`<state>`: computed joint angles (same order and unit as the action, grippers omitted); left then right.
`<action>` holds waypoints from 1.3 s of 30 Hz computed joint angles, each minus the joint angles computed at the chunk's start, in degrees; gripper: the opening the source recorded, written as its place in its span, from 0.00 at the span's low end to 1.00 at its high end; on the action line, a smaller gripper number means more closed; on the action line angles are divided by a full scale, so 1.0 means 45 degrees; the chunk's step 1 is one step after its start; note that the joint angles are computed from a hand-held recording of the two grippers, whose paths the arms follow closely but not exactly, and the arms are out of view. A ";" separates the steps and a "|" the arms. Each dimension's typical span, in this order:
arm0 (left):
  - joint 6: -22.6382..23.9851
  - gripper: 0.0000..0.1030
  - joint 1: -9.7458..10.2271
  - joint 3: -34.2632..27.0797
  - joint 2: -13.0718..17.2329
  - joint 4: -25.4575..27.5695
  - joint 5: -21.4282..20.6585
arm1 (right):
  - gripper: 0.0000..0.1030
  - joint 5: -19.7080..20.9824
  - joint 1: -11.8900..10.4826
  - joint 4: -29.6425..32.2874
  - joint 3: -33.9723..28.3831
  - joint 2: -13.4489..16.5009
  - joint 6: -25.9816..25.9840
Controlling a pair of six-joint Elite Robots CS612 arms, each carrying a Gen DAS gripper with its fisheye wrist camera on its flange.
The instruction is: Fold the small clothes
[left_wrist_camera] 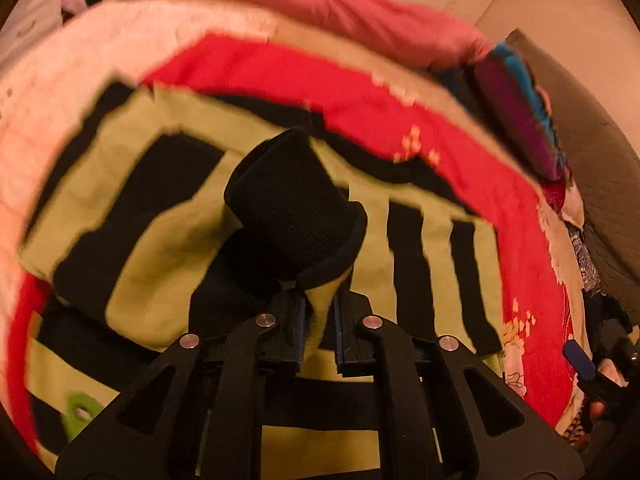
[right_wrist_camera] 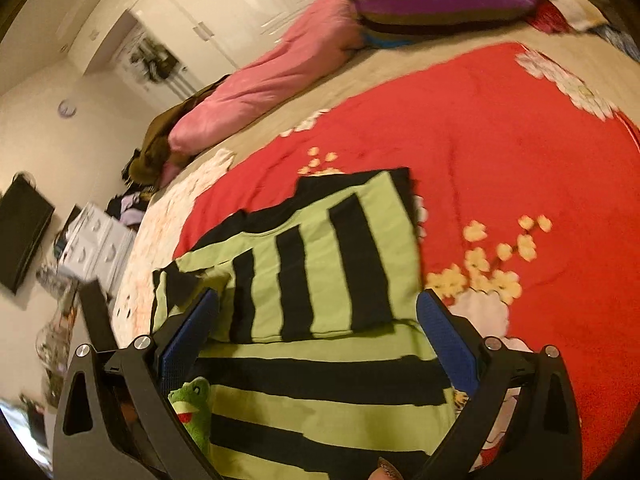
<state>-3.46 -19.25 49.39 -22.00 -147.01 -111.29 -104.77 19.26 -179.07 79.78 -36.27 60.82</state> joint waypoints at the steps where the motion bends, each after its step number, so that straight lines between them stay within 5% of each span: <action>1: -0.0061 0.12 -0.0050 -0.0016 0.0037 0.0313 0.0094 | 0.96 0.0083 -0.0034 -0.0091 0.0086 -0.0005 0.0210; 2: -0.0142 0.27 -0.0067 0.0094 0.0000 0.0394 0.0039 | 0.96 0.0129 -0.0062 -0.0129 0.0116 -0.0004 0.0279; 5: 0.0164 0.51 -0.0126 0.0708 -0.0236 0.0116 -0.0337 | 0.96 0.0224 -0.0085 -0.0180 0.0137 0.0020 0.0374; 8: 0.1527 0.67 -0.0212 0.1640 -0.0765 -0.0493 -0.0413 | 0.96 0.0286 -0.0090 -0.0121 0.0064 0.0061 0.0363; 11: 0.2283 0.69 -0.0200 0.2747 -0.1357 -0.1817 0.0149 | 0.96 0.0293 -0.0086 -0.0005 -0.0048 0.0106 0.0301; 15: 0.1023 0.69 0.0101 0.3474 -0.1698 -0.4214 0.1166 | 0.96 0.0394 -0.0056 0.0398 -0.0402 0.0263 0.0084; 19: 0.0177 0.70 0.0321 0.3324 -0.1330 -0.6617 0.3291 | 0.96 0.1093 -0.0039 0.0733 -0.0978 0.0607 -0.0152; 24: -0.0710 0.70 0.0678 0.2358 -0.0706 -0.5793 0.3496 | 0.96 0.1952 -0.0005 0.1432 -0.2082 0.1212 -0.0418; 31: -0.0935 0.70 0.0725 0.2049 -0.0427 -0.6347 0.3515 | 0.96 0.3375 -0.0124 0.2478 -0.4162 0.2367 -0.0186; 39: -0.1060 0.71 0.0734 0.1736 -0.0215 -0.6280 0.3457 | 0.95 0.3308 -0.0167 0.3655 -0.5872 0.3379 0.1046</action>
<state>-8.23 -15.95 57.20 -22.97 -175.27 -95.73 -89.88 18.51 -162.62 53.35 -21.06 65.53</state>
